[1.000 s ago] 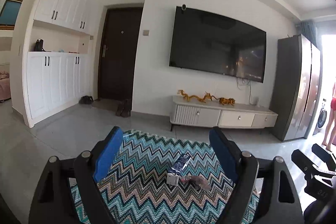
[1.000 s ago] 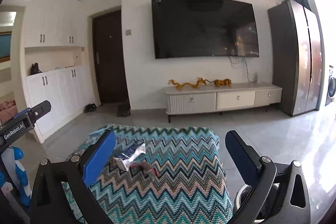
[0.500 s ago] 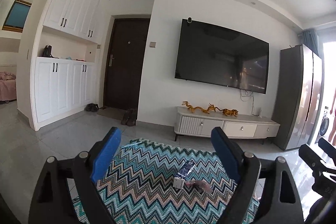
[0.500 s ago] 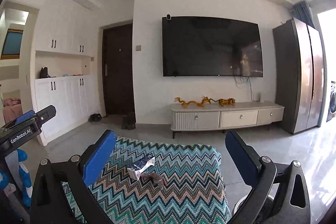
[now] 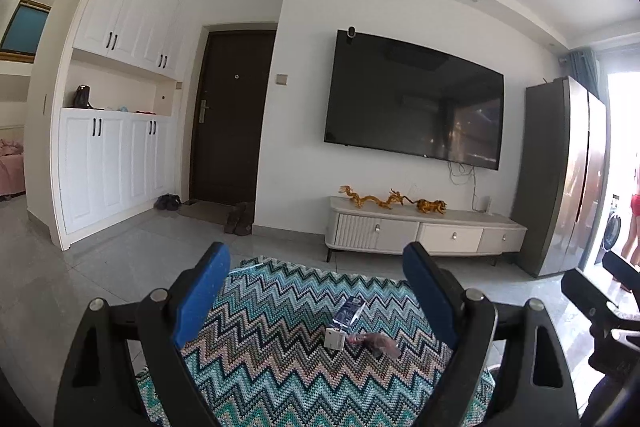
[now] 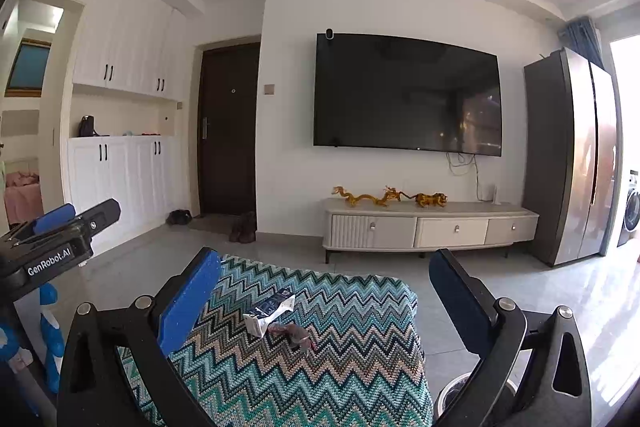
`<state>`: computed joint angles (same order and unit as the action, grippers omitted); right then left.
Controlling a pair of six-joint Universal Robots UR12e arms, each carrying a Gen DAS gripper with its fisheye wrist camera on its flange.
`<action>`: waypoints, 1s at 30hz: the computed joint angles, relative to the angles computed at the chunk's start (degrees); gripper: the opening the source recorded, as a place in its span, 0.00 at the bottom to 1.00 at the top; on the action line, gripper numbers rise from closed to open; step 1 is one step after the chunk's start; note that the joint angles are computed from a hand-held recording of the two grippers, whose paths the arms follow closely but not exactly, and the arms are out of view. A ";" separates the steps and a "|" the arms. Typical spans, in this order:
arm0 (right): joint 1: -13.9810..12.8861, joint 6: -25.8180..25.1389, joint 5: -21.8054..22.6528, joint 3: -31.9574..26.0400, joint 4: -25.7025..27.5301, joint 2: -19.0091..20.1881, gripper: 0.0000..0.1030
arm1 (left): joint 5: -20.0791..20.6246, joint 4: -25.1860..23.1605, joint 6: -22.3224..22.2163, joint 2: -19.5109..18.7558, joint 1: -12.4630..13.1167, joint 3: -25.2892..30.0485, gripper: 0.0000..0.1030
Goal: Collect trash
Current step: 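Grasp the blue milk carton with the left tool while the right tool grasps the clear bag with red item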
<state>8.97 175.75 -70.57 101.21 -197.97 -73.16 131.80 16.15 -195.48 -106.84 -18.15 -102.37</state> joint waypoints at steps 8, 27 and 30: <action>0.15 -0.35 -0.39 -1.10 2.91 1.62 0.99 | -5.89 -6.92 -3.58 -0.67 1.90 0.29 0.85; 1.23 -5.97 4.92 -9.15 20.67 10.45 0.99 | -22.02 -22.73 -10.51 -4.44 11.05 1.87 0.85; 1.41 -7.07 5.75 -11.01 24.25 12.14 0.99 | -26.05 -24.89 -8.68 -6.30 11.97 3.86 0.85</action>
